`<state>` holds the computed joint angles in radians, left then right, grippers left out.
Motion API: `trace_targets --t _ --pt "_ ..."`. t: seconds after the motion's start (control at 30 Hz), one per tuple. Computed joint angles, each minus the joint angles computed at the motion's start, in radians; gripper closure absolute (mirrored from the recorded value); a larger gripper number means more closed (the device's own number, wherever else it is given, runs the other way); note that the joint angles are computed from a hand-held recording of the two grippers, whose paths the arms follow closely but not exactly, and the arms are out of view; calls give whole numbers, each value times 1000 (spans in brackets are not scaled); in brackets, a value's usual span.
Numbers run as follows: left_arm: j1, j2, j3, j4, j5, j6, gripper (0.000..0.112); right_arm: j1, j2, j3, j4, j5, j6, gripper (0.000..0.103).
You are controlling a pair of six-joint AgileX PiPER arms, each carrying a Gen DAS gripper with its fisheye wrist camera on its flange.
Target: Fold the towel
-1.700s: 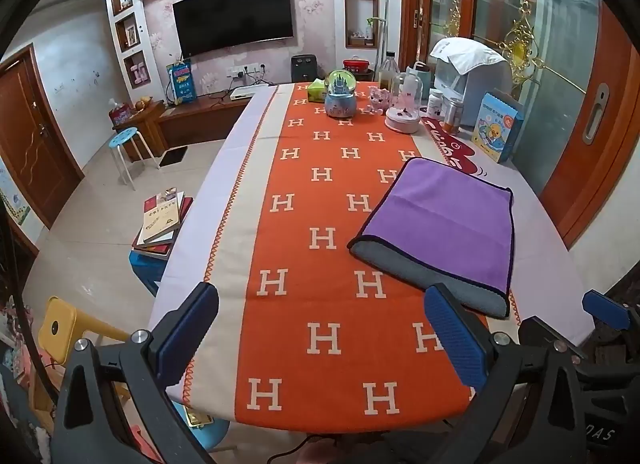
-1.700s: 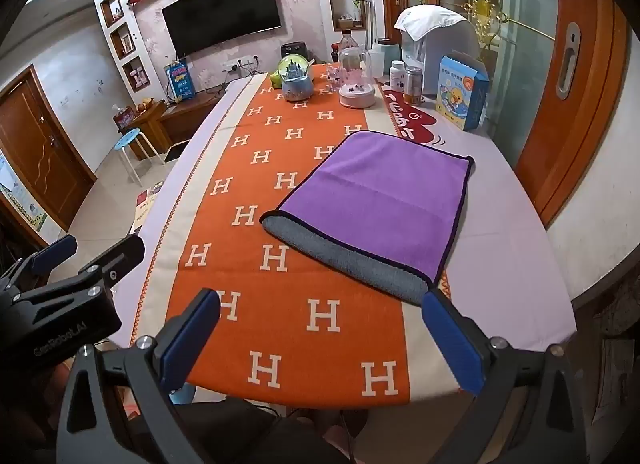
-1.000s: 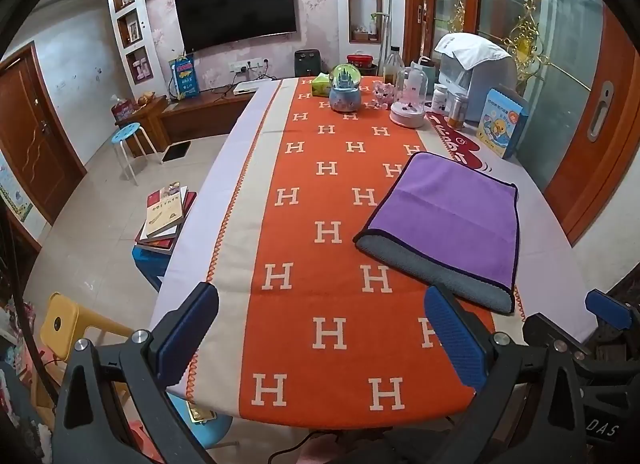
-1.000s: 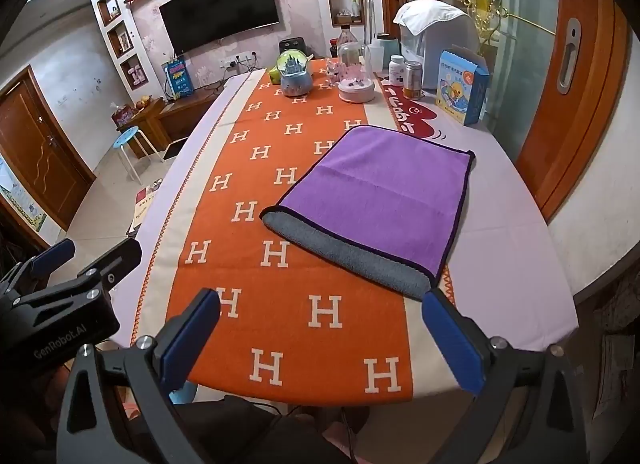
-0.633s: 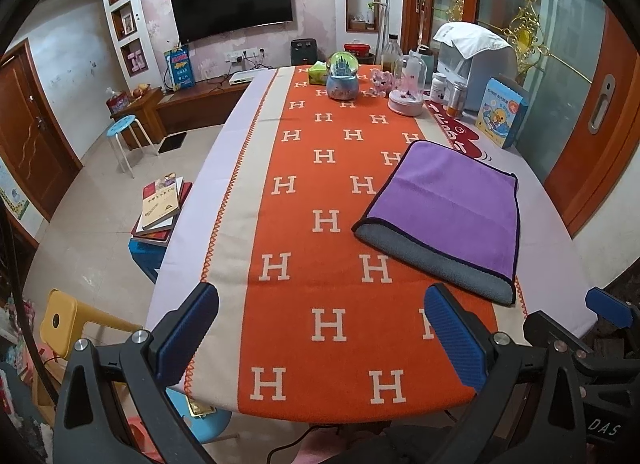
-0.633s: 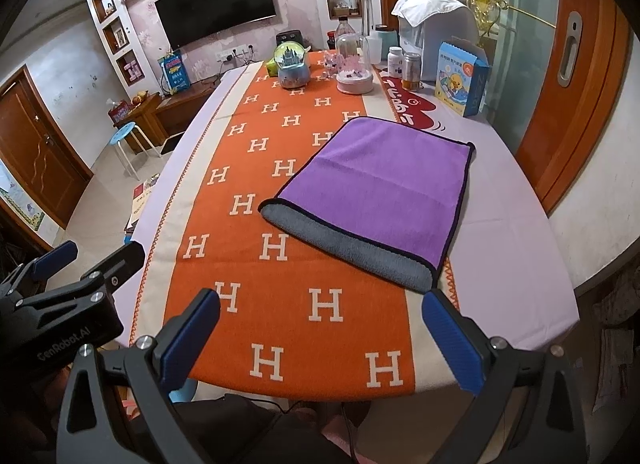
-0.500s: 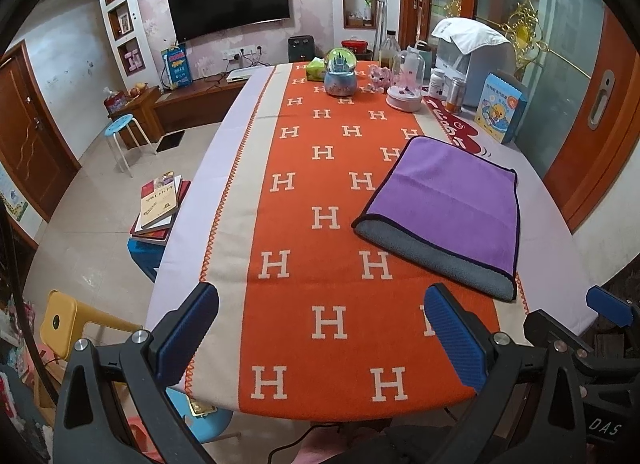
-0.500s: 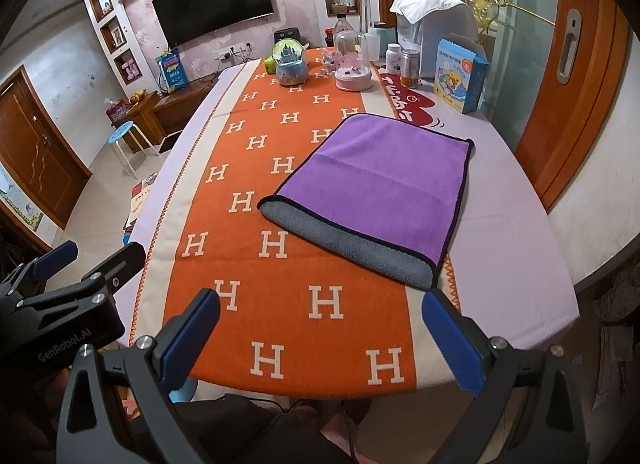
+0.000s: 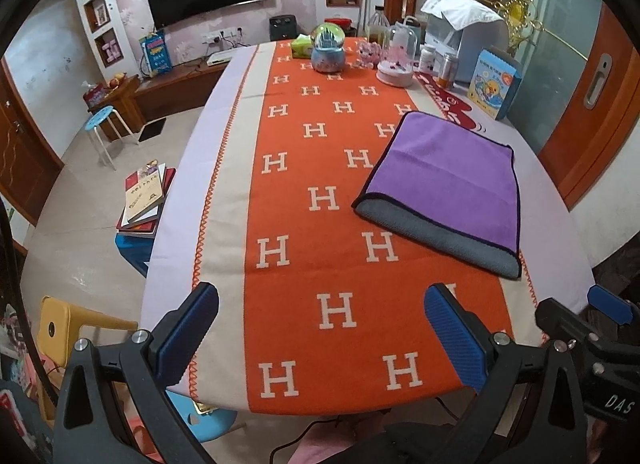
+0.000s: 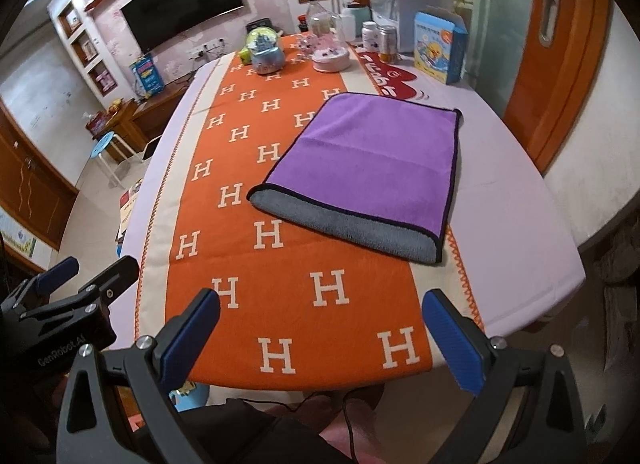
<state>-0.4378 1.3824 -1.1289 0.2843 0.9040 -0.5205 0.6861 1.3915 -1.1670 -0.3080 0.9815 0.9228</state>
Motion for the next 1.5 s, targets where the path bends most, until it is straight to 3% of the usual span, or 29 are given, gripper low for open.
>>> trace_targets --t 0.4,0.8,1.1,1.5 --pt "142 106 -56 -182 -68 347 10 25 34 20 -118 -32 187 2" --pt "138 260 -203 -245 -68 520 10 -40 3 124 -239 -104 204 4" --pt "108 432 -369 -226 -30 543 10 -200 -6 223 -193 -270 28 9" --pt "105 691 -588 -275 -35 665 10 -384 96 337 -73 -546 -184 21"
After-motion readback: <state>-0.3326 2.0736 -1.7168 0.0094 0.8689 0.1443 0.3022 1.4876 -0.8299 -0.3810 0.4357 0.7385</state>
